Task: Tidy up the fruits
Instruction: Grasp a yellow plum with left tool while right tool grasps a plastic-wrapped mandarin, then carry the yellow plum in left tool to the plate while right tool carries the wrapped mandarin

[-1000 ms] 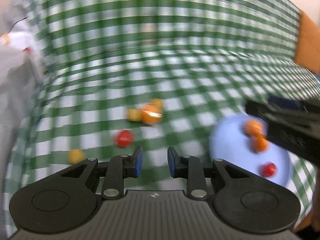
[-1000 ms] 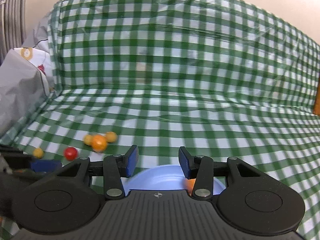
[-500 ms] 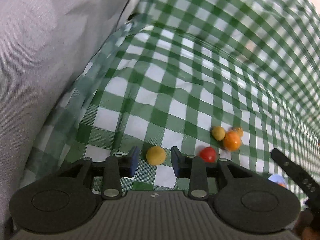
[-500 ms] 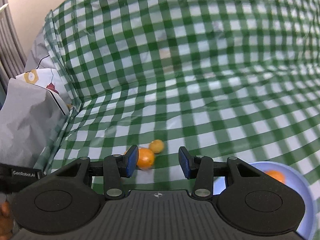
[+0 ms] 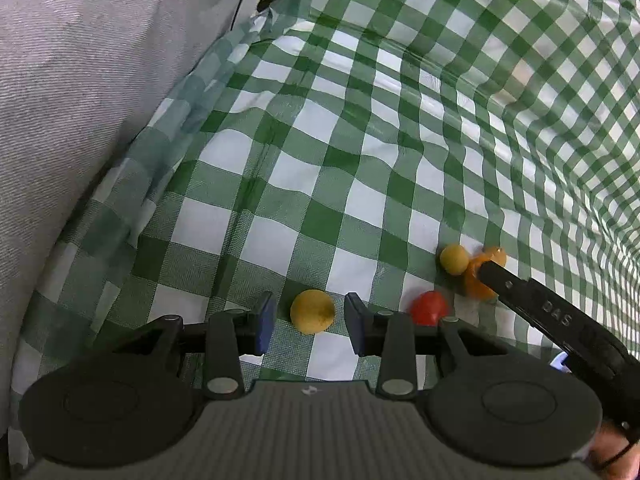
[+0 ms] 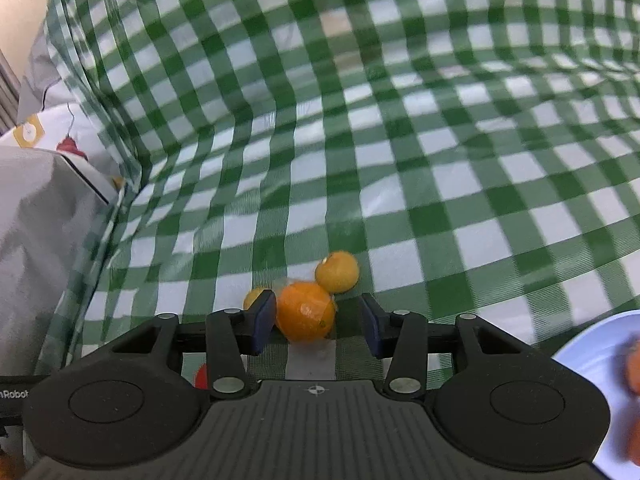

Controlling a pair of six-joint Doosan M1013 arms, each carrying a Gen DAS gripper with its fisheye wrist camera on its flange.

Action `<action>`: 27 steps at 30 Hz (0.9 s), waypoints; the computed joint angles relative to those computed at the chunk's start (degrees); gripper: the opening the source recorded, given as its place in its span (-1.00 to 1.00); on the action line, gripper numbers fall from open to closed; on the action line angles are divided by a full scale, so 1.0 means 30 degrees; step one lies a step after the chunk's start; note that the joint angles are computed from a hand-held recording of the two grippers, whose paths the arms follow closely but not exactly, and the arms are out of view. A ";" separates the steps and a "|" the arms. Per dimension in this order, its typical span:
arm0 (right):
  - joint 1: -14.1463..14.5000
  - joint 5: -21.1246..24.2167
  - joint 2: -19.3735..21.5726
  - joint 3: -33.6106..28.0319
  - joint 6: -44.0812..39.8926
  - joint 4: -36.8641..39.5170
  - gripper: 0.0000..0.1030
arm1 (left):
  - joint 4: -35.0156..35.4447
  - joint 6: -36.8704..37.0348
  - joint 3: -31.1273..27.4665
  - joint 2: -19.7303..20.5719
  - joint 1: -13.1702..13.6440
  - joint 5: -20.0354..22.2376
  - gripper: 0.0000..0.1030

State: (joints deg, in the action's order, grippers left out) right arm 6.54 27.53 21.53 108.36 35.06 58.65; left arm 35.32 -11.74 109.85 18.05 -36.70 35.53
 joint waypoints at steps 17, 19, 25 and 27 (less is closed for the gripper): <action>-0.0185 -0.0091 -0.0599 0.0241 -0.0400 -0.0868 -0.25 | 0.0161 0.1149 -0.0585 0.0312 -0.0438 0.0945 -0.46; -0.0212 0.0211 -0.0947 0.0267 0.1284 -0.2953 -0.25 | -0.0370 0.1904 -0.0727 0.0385 -0.0424 0.1056 -0.46; 0.0086 0.1322 -0.1231 0.0300 0.5362 -0.8884 -0.25 | -0.1735 0.3322 -0.1063 0.0715 -0.0273 0.1248 -0.46; 0.0079 0.1080 -0.1252 0.0424 0.4694 -0.8507 -0.25 | -0.1839 0.3586 -0.1144 0.0822 -0.0286 0.1241 -0.46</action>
